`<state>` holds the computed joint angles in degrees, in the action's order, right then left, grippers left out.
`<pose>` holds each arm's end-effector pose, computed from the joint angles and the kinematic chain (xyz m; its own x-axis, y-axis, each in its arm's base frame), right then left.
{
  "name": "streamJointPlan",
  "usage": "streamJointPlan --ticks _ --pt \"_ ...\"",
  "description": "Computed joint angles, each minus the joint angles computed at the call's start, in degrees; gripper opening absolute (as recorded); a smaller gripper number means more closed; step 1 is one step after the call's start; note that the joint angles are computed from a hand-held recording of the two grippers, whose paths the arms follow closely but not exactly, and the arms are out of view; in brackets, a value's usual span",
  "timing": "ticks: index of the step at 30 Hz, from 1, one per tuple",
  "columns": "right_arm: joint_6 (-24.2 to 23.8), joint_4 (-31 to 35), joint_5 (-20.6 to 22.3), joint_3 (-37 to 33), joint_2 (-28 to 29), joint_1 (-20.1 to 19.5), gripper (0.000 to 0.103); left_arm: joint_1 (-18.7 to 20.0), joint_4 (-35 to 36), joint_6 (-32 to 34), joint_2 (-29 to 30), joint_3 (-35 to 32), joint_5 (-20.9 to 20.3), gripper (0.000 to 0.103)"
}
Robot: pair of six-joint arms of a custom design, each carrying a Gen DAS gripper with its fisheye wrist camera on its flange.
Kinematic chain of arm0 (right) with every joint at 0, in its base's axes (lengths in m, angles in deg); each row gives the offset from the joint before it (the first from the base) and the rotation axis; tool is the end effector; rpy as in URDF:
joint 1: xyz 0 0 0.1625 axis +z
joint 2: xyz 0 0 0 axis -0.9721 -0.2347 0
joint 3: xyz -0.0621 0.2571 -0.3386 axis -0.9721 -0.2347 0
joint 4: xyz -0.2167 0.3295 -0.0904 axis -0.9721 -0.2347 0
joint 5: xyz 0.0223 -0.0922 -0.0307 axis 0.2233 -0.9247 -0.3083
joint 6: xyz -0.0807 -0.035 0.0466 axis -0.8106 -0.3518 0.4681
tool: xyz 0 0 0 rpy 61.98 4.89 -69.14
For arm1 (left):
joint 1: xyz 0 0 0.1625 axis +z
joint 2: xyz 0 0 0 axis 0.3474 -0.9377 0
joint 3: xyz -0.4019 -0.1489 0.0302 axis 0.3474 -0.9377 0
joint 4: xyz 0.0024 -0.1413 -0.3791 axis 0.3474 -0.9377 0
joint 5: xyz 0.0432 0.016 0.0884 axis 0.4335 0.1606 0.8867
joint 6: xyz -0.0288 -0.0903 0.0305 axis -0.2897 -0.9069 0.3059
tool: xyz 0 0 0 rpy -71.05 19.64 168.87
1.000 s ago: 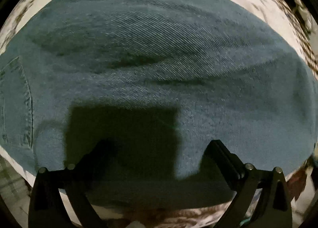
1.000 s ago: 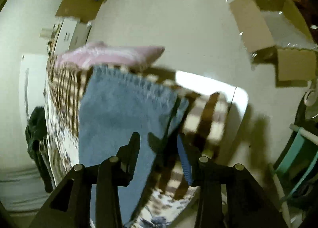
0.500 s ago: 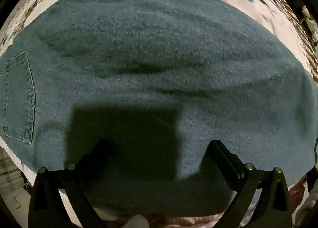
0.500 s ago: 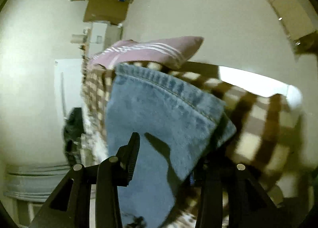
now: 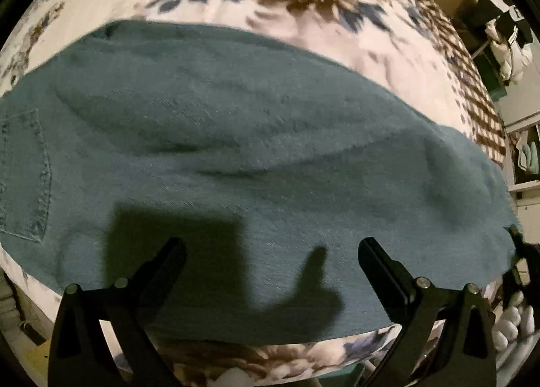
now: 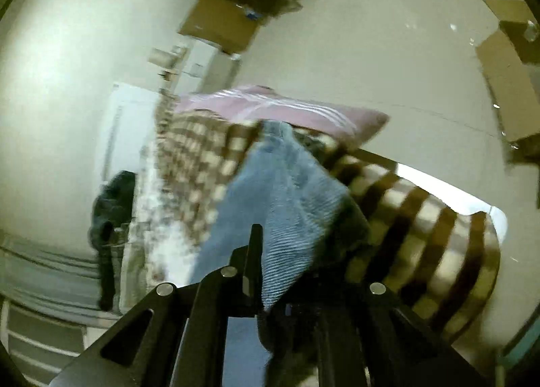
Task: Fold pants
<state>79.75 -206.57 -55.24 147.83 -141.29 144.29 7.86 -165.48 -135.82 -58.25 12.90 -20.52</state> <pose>-0.0577 -0.5200 0.4432 -0.9166 0.3806 -0.1221 0.3723 0.7016 -0.6076 -0.3920 -0.4145 0.1826 -0.7356 -0.4605 -0.4968 -0.2488 0.8658 -0.4342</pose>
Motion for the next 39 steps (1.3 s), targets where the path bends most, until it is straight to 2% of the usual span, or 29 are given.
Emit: streamJointPlan --ticks 4,6,7,10,14,18,20,25,30,34,37,39 --pt "3.28 2.41 -2.30 -3.04 3.96 -0.80 0.013 0.35 -1.67 0.62 1.33 -0.25 -1.36 0.103" --pt "5.68 1.41 -1.69 -2.67 4.03 -1.32 0.012 0.23 -2.28 0.45 0.47 0.73 -1.57 0.103" --pt "6.07 0.46 -2.78 -2.22 3.55 -0.61 0.008 0.15 -2.43 0.35 0.16 0.84 -1.54 0.103" --pt "5.11 -1.10 -5.21 -0.68 0.83 2.88 0.007 -0.71 0.12 -0.84 -2.32 1.01 -0.57 0.103" --pt "3.42 -0.13 -6.86 -1.05 -2.39 10.32 0.007 -2.08 3.09 -4.17 -6.03 0.85 1.31 0.103" --pt "-1.32 2.58 -10.44 -3.10 -1.65 20.13 0.007 -4.70 6.62 -8.76 -9.26 0.59 3.68 0.103" --pt "-3.72 4.53 -11.62 -3.72 -0.11 25.15 0.007 -6.13 10.00 -11.84 -12.91 1.48 4.72 0.103" --pt "-7.92 6.65 -11.71 -1.87 6.05 34.09 0.007 -8.17 19.76 -20.13 -20.25 1.88 6.34 0.103" --pt "-10.89 5.38 -13.00 3.32 15.69 39.55 0.007 -10.48 30.93 -28.09 -27.46 3.74 4.69 0.103" --pt "-13.93 3.76 -16.67 6.19 24.15 43.48 0.007 -11.58 35.57 -32.86 -32.82 6.82 2.53 0.103" --pt "-15.60 1.71 -22.58 7.51 29.48 45.90 0.007 -12.30 38.23 -33.65 -34.79 7.59 1.53 0.103" --pt "-15.69 2.07 -25.29 7.50 31.27 46.94 0.014 -12.09 38.49 -32.72 -35.49 8.11 1.54 0.103"
